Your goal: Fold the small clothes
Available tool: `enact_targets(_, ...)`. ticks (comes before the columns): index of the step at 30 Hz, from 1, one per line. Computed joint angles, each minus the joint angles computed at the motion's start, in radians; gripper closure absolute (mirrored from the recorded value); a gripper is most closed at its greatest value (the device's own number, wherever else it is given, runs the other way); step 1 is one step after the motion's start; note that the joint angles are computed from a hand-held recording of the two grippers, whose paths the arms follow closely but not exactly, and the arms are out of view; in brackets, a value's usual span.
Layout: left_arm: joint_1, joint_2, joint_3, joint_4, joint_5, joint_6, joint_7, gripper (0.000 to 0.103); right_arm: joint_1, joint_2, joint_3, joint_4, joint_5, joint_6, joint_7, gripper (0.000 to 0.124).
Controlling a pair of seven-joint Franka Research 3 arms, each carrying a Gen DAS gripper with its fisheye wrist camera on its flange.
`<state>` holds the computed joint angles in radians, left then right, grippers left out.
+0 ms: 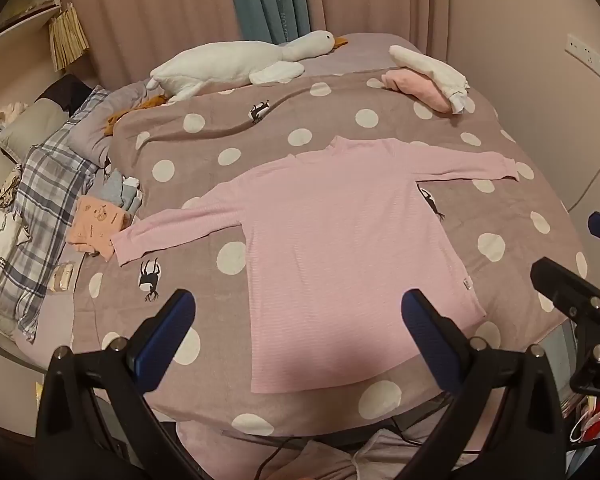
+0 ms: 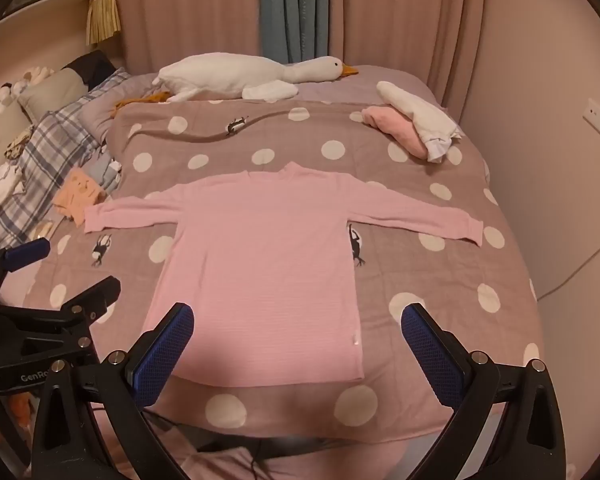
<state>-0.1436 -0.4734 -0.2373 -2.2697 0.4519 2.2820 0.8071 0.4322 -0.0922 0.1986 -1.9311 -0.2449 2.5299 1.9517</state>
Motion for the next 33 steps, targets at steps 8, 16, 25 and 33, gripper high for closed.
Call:
enact_targets(8,0.0,-0.001,0.0,-0.002,0.003,-0.001,0.0,0.0,0.0,0.001,-0.001,0.0,0.002,-0.002,-0.002,0.021)
enact_targets(16,-0.001,-0.009,0.002,-0.012,-0.001,0.006,0.002,0.0,0.003,0.005,-0.002,0.003,-0.001,0.002,-0.001,0.021)
enact_targets(25,-0.001,-0.015,0.001,-0.019,-0.001,0.008,0.0,0.0,0.004,0.003,-0.001,-0.002,0.003,0.007,-0.002,0.021)
enact_targets(33,0.001,-0.018,0.002,-0.021,-0.002,0.009,0.004,0.0,0.004,0.003,0.0,-0.002,-0.001,0.007,0.001,0.021)
